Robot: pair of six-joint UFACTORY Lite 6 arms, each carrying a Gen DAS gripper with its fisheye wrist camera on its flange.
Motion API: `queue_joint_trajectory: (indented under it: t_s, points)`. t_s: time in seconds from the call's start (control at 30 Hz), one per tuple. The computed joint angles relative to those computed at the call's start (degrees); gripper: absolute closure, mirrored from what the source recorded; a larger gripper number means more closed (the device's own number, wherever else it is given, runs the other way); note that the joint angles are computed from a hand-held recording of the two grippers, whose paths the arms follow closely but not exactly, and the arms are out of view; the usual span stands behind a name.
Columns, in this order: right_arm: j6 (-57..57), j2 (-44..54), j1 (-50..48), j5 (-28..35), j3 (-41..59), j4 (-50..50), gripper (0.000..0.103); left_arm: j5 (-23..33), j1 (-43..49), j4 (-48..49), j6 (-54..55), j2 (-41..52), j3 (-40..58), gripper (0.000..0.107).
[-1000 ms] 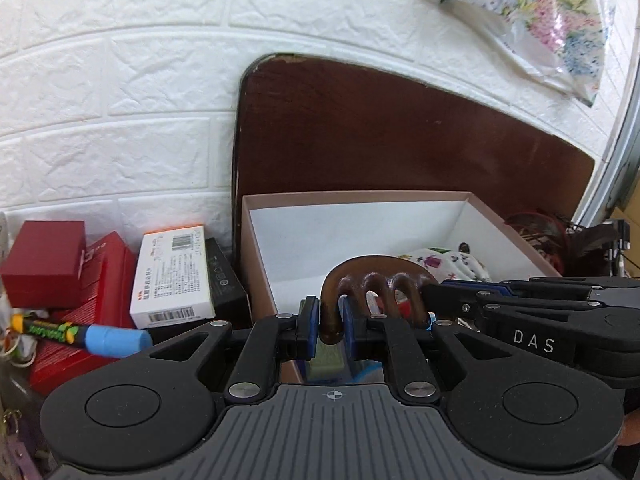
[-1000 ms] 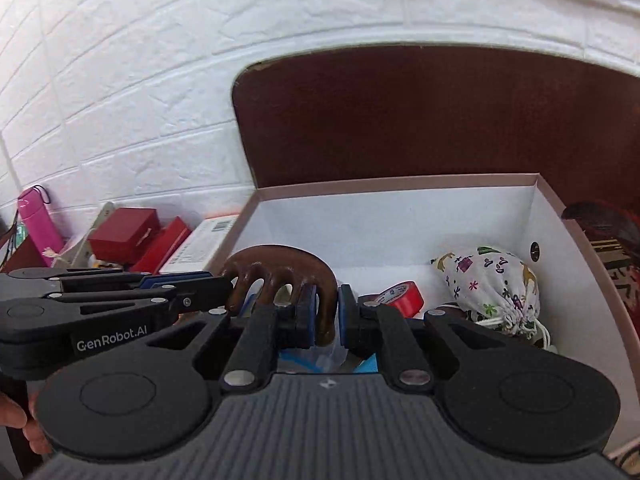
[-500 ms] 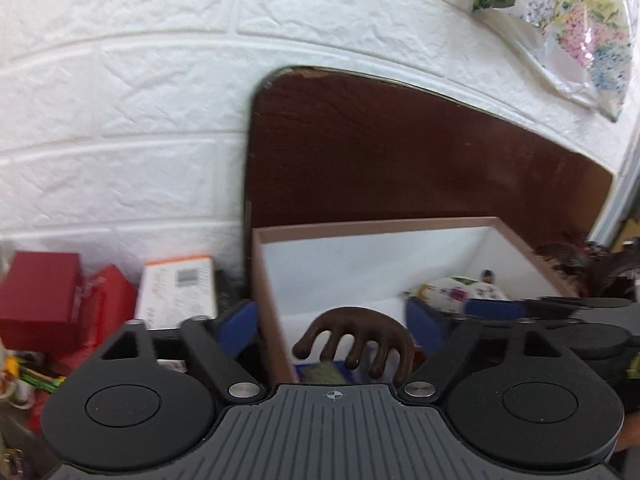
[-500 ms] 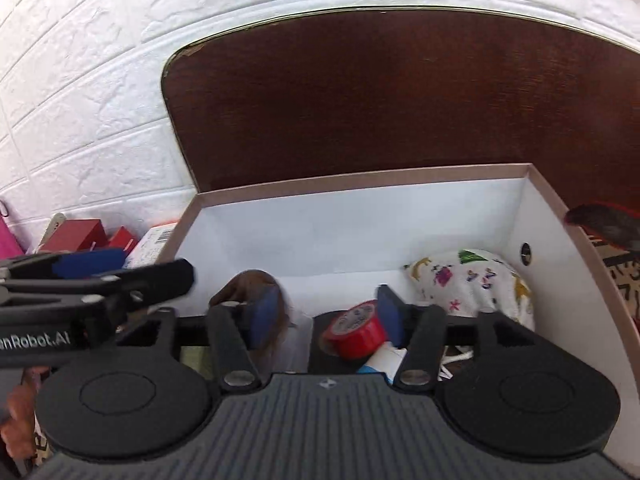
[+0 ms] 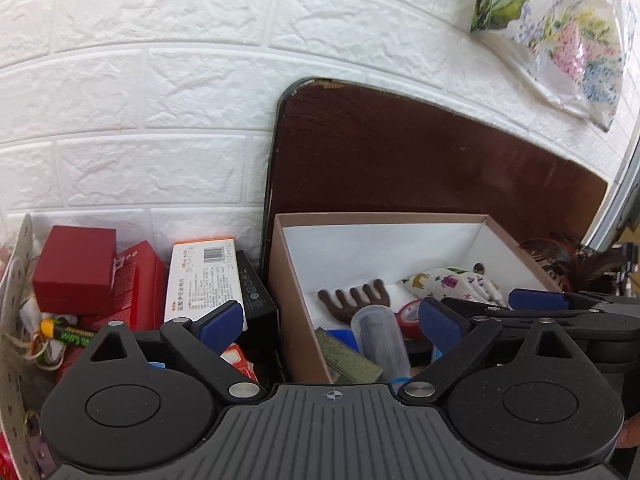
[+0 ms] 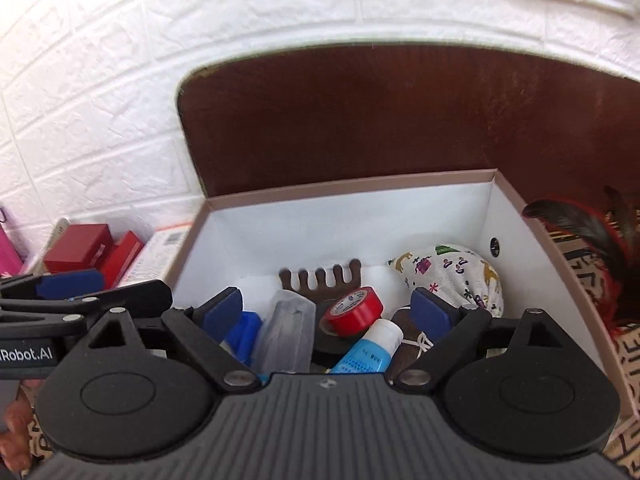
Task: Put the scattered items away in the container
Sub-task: 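Return to the pile and grasp the pink highlighter with the left gripper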
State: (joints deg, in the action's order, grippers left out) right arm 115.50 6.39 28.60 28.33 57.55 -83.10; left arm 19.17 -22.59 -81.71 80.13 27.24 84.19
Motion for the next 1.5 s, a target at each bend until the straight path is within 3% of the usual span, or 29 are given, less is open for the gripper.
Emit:
queue_joint_trajectory:
  t_s: [0.33, 0.53, 0.7, 0.87, 1.07, 1.17, 1.27, 1.5]
  points:
    - [10.5, -11.9, 21.8, 16.2, -8.2, -0.3, 0.007, 10.5, 11.7, -5.6, 11.2, -30.4, -30.2, 0.004]
    - [16.3, -5.7, 35.4, 23.1, -4.4, -2.2, 0.007, 19.7, 28.4, 1.5, 11.3, -48.1, -45.6, 0.004]
    - [23.5, 3.4, 43.0, 24.9, -0.5, -4.2, 0.005, 30.2, 46.8, 4.9, 19.1, -54.1, -56.2, 0.004]
    - [36.5, 13.8, 46.7, 20.7, 2.2, -8.1, 0.004, 37.0, 63.7, 9.6, 30.4, -46.6, -62.8, 0.004]
    - [48.3, 25.0, 47.7, 13.0, 5.8, -9.4, 0.004, 30.9, 69.1, 7.8, 44.4, -32.9, -63.6, 0.006]
    - [51.8, 26.8, 48.6, 12.2, 5.5, -9.9, 0.004, 28.5, 68.6, 5.6, 47.3, -27.9, -61.6, 0.012]
    - [45.9, 26.6, 48.6, 12.4, 7.0, -6.5, 0.005, 27.8, 68.4, 3.8, 47.7, -24.0, -59.1, 0.024]
    - [38.2, 28.8, 48.5, 11.8, 14.1, -5.6, 0.017, 25.1, 67.9, -4.9, 60.4, -25.3, -62.2, 0.051]
